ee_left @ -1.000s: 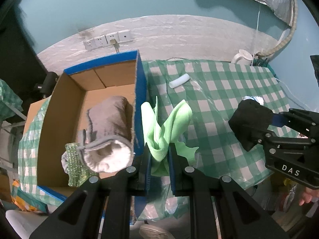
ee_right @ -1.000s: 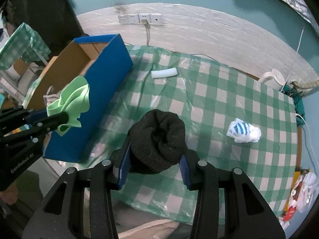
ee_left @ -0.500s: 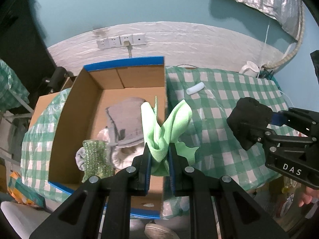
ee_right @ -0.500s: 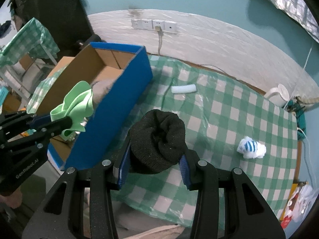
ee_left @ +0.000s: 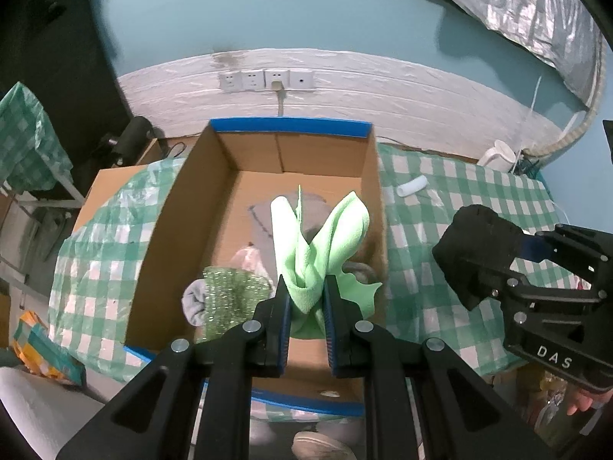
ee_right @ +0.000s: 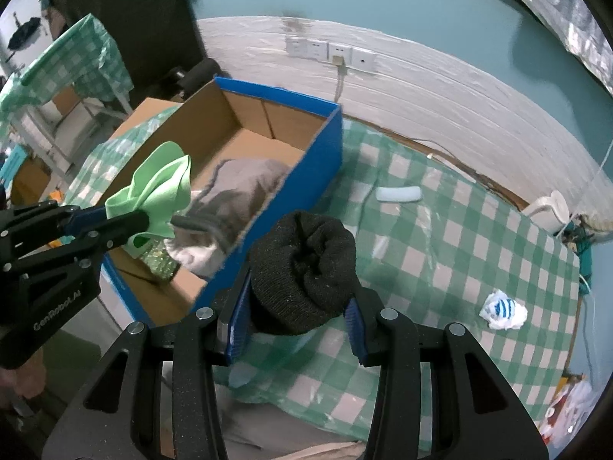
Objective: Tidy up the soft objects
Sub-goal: 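Open the left tool to drop the green cloth while the right tool drops the beanie into the box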
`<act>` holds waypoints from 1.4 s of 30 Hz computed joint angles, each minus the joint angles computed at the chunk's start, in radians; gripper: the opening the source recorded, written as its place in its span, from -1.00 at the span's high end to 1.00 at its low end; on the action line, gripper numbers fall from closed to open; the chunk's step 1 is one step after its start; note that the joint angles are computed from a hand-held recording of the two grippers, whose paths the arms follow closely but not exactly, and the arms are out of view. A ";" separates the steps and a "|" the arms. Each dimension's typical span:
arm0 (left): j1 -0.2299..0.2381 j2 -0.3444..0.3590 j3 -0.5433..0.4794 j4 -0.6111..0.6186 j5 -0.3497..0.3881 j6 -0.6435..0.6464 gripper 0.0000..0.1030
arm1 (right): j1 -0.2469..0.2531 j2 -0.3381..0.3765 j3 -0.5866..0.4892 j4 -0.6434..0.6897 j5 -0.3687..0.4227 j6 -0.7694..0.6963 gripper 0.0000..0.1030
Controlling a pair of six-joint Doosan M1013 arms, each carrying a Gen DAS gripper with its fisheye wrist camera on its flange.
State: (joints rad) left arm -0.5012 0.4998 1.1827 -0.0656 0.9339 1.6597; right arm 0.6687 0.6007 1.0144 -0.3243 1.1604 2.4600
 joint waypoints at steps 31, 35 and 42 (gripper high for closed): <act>0.067 0.061 -0.016 0.072 0.063 -0.058 0.68 | 0.010 0.220 -0.330 0.110 0.151 -0.184 0.16; 0.068 0.069 -0.024 0.084 0.079 -0.072 0.18 | 0.009 0.231 -0.342 0.126 0.159 -0.198 0.08; 0.075 0.064 -0.021 0.100 0.059 -0.104 -0.15 | 0.010 0.227 -0.332 0.105 0.153 -0.170 -0.28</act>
